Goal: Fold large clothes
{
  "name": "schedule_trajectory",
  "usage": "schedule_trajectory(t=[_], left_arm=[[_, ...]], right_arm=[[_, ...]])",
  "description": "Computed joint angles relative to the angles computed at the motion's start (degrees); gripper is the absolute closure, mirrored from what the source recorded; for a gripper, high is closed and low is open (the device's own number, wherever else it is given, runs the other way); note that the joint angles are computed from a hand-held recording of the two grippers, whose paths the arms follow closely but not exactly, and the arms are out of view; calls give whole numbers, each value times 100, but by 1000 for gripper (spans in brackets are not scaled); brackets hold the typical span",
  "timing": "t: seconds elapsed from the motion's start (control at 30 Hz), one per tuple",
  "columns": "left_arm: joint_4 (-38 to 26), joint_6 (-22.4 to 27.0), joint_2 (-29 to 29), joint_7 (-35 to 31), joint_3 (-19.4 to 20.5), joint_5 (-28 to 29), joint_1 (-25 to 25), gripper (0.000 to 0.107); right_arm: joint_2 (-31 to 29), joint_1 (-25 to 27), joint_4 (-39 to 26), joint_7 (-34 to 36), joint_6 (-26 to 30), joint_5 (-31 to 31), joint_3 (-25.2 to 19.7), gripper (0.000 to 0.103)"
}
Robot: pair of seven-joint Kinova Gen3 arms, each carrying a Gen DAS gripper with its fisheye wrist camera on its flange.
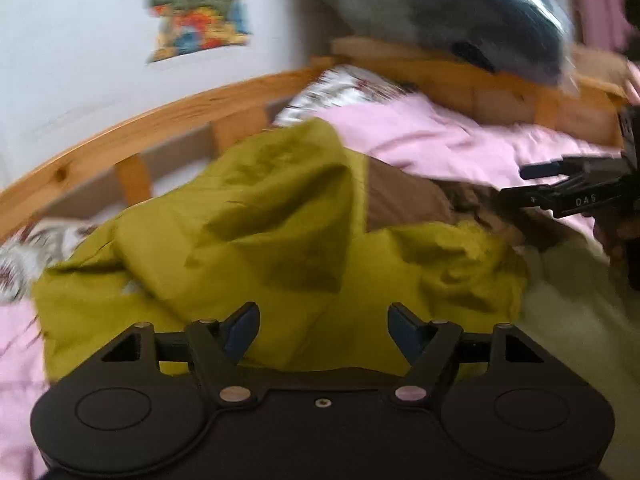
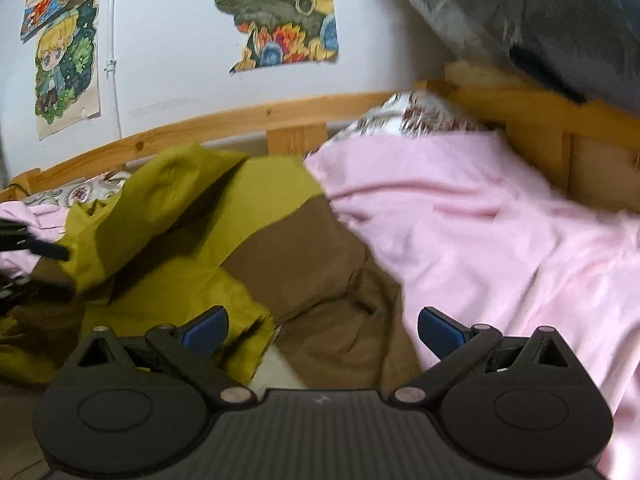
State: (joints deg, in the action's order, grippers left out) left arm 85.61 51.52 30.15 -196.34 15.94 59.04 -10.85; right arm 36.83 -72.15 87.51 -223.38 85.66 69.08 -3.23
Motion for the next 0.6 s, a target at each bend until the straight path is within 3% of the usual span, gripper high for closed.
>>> schedule_trajectory(t=[0.13,0.2,0.3,0.4,0.5,0.6], left_arm=[[142,-850,62,689,292,906,-154,19],[58,-1316,102,1155,55,1372,154,16],[-101,-2015,145,1826,-625,1816,951,16],[-324,-2714,286,2363,-1249,1433,1747,16],[-471,-3108,443,2855,-1913,734,2439,16],[-604,-2987,587,3361,-1933,233,2422,15]], right_arm=[[-189,331,109,334,-324,598,159,0],[-216,543,82,468,-566,1059,309,0],[-186,1088,-191,865,-1125,1617,387,0],[28,1726,-703,1564,-1821,1678,267,0],[488,2004,-1262,2263,-2011,1336,219,0],[833,1992,-1637,2962,-1937,873,245,1]])
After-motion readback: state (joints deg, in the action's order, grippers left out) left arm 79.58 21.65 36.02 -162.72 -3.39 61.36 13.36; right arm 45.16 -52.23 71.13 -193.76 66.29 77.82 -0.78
